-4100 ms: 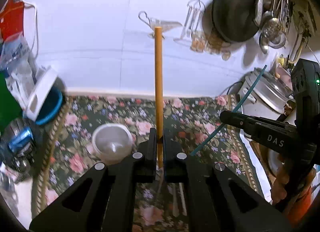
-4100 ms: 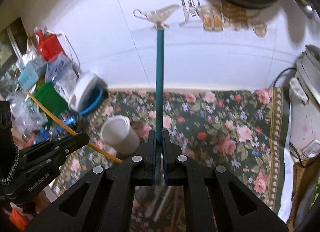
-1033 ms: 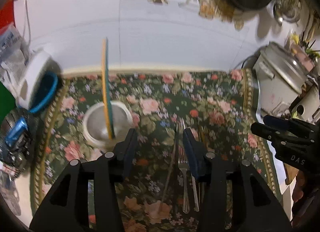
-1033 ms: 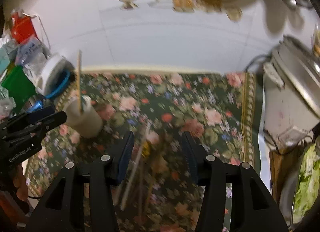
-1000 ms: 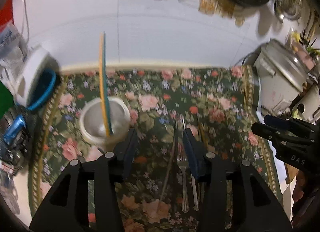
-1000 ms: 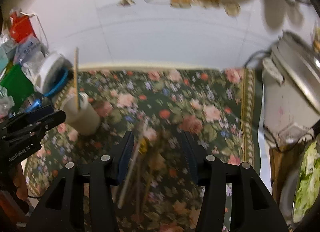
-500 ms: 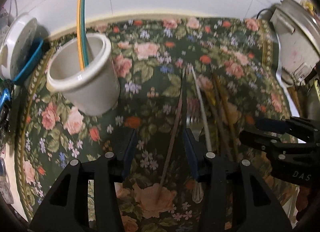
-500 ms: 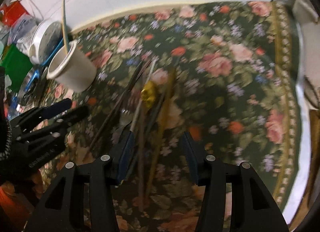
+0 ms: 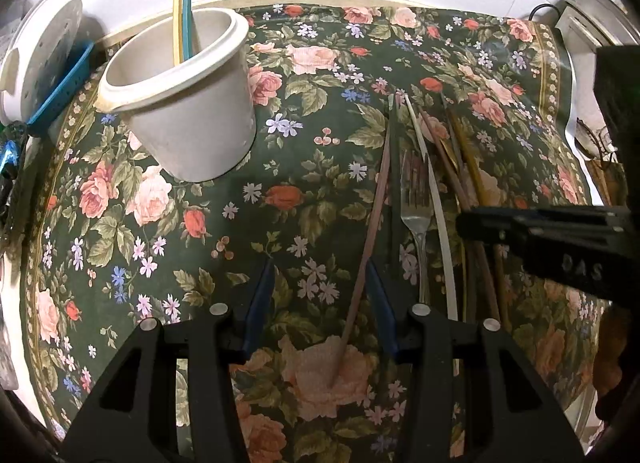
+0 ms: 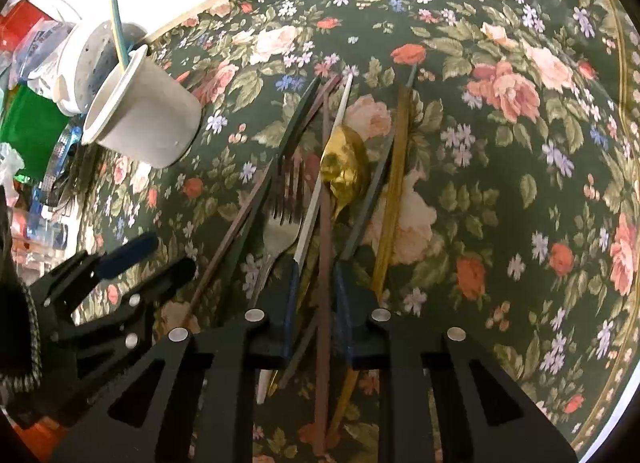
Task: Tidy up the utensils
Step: 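Move both tools back to the pile and close the grippers on utensils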
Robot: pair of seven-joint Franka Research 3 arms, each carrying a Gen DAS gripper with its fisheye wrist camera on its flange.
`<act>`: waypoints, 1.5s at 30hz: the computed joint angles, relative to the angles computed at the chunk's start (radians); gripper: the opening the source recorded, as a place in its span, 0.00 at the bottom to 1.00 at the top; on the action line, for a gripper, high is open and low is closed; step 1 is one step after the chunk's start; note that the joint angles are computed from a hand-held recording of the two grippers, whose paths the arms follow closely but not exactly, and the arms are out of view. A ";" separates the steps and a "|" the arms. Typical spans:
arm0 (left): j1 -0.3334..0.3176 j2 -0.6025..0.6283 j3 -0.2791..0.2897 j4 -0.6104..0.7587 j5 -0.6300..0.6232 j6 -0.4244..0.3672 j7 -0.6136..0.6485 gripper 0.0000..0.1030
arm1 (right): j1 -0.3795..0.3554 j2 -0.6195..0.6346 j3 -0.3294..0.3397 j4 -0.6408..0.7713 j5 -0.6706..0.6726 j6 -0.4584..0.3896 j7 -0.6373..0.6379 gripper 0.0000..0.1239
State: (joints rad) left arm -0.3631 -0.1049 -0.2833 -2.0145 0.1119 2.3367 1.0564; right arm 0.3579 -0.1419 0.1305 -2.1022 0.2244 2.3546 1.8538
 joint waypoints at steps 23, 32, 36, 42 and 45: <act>-0.026 0.217 -0.028 0.252 -0.122 -0.009 0.192 0.35 | -0.066 -0.158 0.013 -0.110 -0.119 0.059 0.120 0.04; -0.034 0.344 -0.043 0.395 -0.151 -0.075 0.243 0.12 | -0.089 -0.204 0.006 -0.155 -0.102 0.083 0.136 0.04; -0.043 0.372 -0.041 0.432 -0.128 -0.103 0.230 0.12 | -0.096 -0.216 0.010 -0.164 -0.104 0.096 0.141 0.04; -0.060 0.408 -0.033 0.487 -0.071 -0.147 0.210 0.12 | -0.100 -0.228 0.009 -0.166 -0.097 0.114 0.132 0.04; -0.067 0.413 -0.033 0.495 -0.041 -0.162 0.225 0.12 | -0.101 -0.232 0.012 -0.170 -0.094 0.124 0.134 0.04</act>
State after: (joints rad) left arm -0.4303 0.3077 -0.3166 -1.5199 0.0710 2.1746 1.2811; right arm 0.2566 -0.3743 0.1423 -2.2726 0.1303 2.4785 1.9877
